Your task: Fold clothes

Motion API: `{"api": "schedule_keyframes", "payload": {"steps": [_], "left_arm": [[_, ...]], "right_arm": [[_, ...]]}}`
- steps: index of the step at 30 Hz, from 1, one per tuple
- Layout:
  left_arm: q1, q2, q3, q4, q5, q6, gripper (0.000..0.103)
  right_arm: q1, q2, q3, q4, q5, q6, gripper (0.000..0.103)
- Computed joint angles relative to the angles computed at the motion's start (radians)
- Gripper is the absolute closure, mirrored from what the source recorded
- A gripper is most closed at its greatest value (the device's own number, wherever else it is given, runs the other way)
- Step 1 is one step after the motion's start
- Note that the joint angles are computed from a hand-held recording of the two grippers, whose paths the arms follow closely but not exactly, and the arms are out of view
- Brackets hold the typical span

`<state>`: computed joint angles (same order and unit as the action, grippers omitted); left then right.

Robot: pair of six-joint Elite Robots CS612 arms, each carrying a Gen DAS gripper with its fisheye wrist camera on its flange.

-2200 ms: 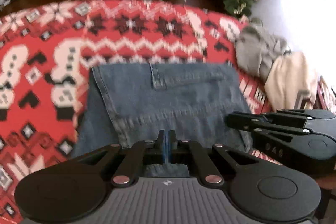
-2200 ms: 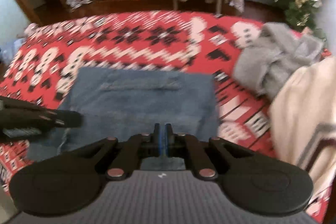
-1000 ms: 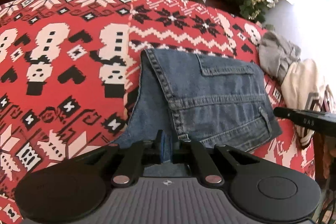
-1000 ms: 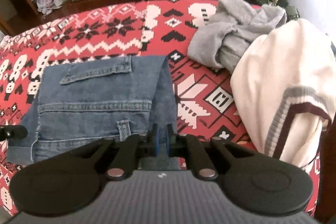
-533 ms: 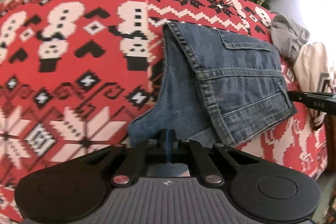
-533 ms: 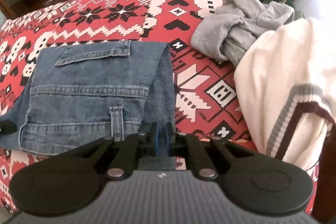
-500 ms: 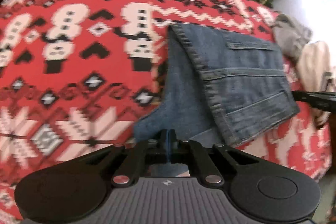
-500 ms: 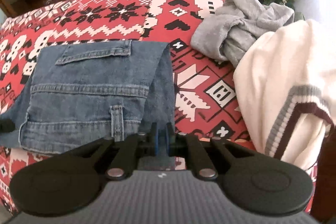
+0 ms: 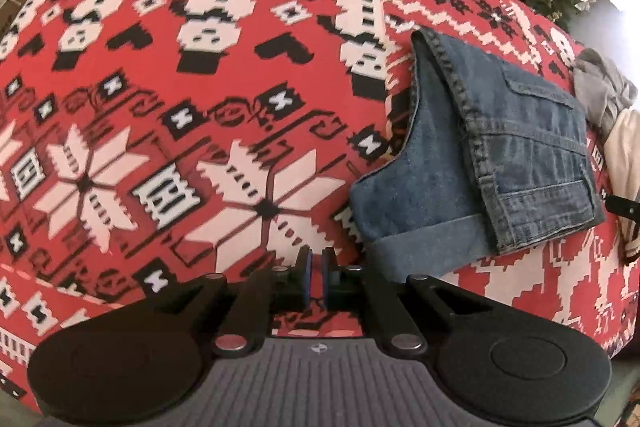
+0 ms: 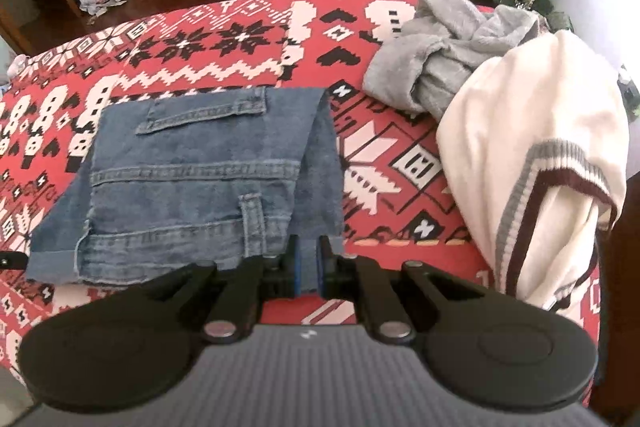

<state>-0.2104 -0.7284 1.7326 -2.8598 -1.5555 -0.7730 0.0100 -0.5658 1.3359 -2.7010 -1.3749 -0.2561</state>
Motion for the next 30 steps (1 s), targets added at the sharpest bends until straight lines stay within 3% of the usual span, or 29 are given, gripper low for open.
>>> {"api": "schedule_keyframes", "payload": {"steps": [5,7,10,14,18,21,25,27,30], "left_arm": [[-0.003,0.021,-0.001,-0.136,-0.011,-0.028,0.100],[-0.011,0.027,-0.009,-0.161,0.020,-0.044,0.100],[-0.029,0.028,-0.019,-0.168,0.075,-0.034,0.100],[-0.047,0.033,-0.036,-0.076,0.119,0.006,0.099],[-0.041,0.026,-0.014,-0.091,0.107,-0.097,0.089],[-0.030,0.021,0.002,-0.112,0.070,-0.219,0.069],[-0.024,0.029,0.002,-0.140,0.061,-0.300,0.062],[-0.024,0.034,-0.011,-0.137,0.059,-0.273,0.062],[-0.019,0.046,-0.034,-0.128,0.029,-0.218,0.087]], "right_arm": [[0.004,-0.009,0.011,0.017,0.002,-0.004,0.096],[0.005,-0.013,0.016,0.018,0.004,-0.004,0.090],[0.008,-0.017,0.017,0.031,0.004,-0.013,0.090],[0.012,-0.018,0.014,0.044,0.008,-0.027,0.090],[0.016,-0.018,0.010,0.052,0.015,-0.027,0.090],[0.020,-0.018,0.007,0.058,0.020,-0.028,0.090],[0.024,-0.016,0.003,0.066,0.023,-0.028,0.090],[0.026,-0.015,0.001,0.069,0.022,-0.028,0.090],[0.027,-0.014,-0.002,0.070,0.020,-0.037,0.090]]}}
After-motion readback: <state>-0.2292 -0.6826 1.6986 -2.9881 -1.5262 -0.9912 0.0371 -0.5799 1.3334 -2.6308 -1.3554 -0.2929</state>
